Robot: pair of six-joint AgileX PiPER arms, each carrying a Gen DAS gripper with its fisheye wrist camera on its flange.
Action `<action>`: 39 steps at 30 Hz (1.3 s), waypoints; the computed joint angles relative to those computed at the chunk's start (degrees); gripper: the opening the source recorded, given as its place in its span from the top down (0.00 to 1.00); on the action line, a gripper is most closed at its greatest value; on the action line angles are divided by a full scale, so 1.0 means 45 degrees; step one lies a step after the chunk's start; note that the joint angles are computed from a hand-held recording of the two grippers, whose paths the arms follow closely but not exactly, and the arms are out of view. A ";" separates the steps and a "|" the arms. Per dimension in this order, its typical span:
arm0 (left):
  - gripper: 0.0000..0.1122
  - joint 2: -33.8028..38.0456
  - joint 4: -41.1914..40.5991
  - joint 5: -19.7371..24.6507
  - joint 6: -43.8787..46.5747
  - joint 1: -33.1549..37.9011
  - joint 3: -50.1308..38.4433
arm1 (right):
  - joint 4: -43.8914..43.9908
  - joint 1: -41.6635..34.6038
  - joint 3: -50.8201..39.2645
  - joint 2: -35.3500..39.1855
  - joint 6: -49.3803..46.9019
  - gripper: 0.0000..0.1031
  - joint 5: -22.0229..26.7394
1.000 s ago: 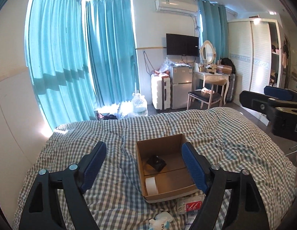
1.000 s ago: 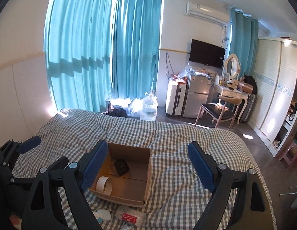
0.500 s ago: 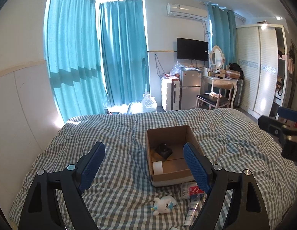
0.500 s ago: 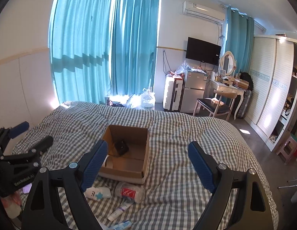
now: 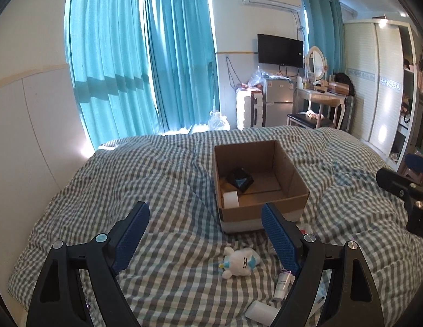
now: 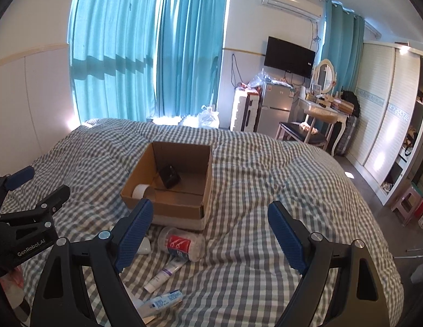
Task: Organize objects
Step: 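Move both grippers back toward the remaining items on the bed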
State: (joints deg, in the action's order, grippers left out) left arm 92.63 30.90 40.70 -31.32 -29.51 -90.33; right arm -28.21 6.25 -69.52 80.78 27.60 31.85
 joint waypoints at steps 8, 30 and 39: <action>0.23 0.0387 0.1153 -0.0380 -0.1312 -0.0269 0.1390 | -0.0643 -0.0105 0.1677 0.0486 0.1164 0.16 -0.0999; 0.23 0.1482 0.1309 -0.0492 -0.1336 -0.0475 0.3257 | 0.1206 0.0352 0.3865 0.1855 -0.0057 0.17 -0.2441; 0.23 0.1458 0.0147 -0.0668 -0.0836 0.0209 0.3347 | 0.4825 0.0316 0.3757 0.2809 -0.3789 0.26 -0.2505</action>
State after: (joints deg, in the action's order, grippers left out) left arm 99.19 31.57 37.69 -35.08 -28.57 -75.27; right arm -6.50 7.67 -52.61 93.42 10.55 20.58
